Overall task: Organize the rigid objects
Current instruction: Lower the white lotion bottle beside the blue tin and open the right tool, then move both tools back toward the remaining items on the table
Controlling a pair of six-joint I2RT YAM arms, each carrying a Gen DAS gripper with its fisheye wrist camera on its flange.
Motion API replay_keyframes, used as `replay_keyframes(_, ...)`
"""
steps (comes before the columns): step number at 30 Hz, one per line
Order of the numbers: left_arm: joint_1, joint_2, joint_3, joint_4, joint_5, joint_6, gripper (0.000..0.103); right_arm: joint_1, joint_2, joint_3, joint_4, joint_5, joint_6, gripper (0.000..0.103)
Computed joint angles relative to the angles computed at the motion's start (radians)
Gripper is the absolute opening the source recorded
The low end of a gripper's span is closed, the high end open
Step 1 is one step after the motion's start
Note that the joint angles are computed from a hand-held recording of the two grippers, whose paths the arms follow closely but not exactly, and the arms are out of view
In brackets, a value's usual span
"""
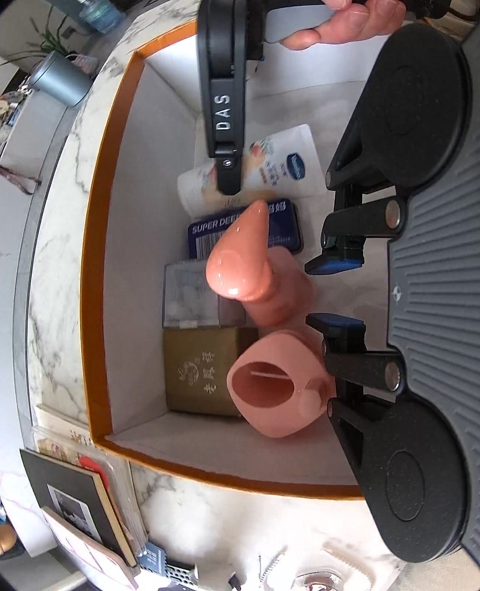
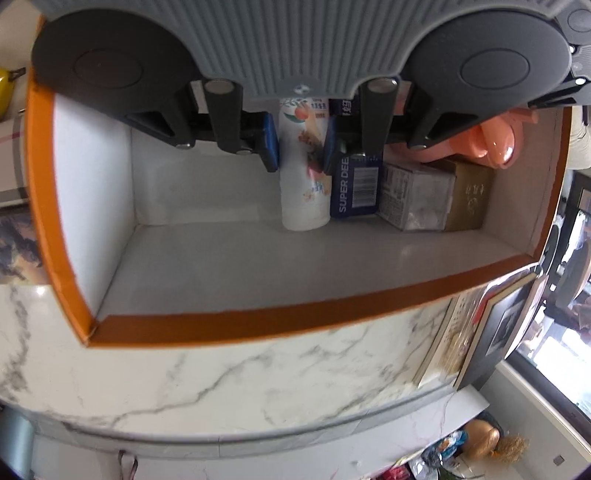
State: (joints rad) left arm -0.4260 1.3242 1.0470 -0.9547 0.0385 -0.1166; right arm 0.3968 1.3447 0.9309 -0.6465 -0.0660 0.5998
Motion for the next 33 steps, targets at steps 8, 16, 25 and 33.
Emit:
replay_keyframes(8,0.002,-0.038,-0.025,-0.001,-0.045,-0.072,0.016,0.044,0.0,0.026,-0.064,0.108,-0.052,0.04)
replay_keyframes(16,0.001,-0.073,-0.046,-0.005,-0.037,-0.088,0.016,0.023,-0.014,0.017,-0.072,0.075,-0.101,0.025)
replay_keyframes(25,0.005,-0.114,-0.049,-0.023,-0.019,-0.095,0.016,0.016,0.018,0.031,-0.047,0.027,-0.148,0.022)
replay_keyframes(33,-0.046,-0.192,-0.025,-0.067,-0.01,-0.141,0.017,0.034,-0.047,0.022,-0.081,0.035,-0.141,0.023)
